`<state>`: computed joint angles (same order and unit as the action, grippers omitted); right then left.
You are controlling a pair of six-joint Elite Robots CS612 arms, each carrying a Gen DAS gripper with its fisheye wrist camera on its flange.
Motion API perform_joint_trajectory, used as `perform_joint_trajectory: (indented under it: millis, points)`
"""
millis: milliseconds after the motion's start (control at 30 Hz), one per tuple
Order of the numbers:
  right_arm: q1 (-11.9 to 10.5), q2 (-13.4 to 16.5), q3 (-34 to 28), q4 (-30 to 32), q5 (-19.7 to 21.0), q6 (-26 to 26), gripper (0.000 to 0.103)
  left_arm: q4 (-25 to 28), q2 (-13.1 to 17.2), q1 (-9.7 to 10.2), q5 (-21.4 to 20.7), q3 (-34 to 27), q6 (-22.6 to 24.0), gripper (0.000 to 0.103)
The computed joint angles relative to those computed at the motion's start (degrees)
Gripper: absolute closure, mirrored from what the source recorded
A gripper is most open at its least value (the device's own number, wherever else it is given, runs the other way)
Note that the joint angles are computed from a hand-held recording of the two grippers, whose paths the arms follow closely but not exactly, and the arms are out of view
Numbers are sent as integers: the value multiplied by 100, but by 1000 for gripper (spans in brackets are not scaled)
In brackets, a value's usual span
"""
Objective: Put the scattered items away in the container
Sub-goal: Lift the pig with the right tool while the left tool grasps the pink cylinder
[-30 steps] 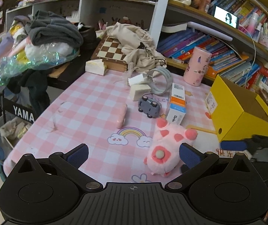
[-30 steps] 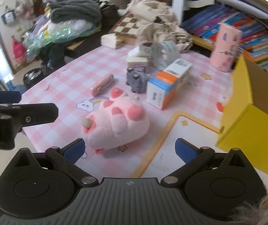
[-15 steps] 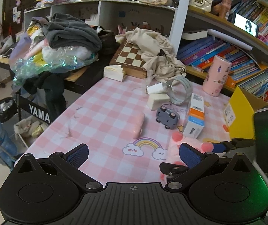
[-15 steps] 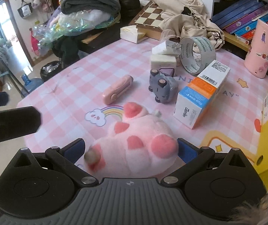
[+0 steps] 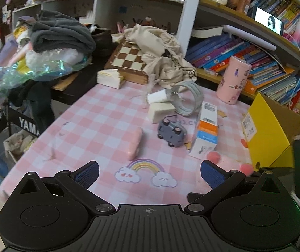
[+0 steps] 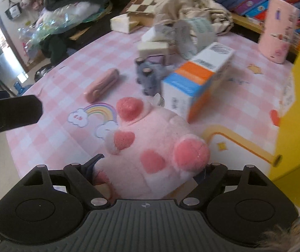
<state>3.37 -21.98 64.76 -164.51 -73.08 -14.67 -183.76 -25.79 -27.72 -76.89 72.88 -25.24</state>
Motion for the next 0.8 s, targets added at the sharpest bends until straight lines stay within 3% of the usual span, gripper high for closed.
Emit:
perform_joint_trajectory:
  millis: [200,433,800]
  points:
    - [-60,-97,227,-314,-254,-34,19,194,163,16,-188,-312,-34,0]
    - [-99,-145,344,-503,-456,-72,19,425,306,-2,-116,-593,261,0]
    - [-150,-118,285,-303,-361,-127,16,860,591,32,131,-1114,568,5]
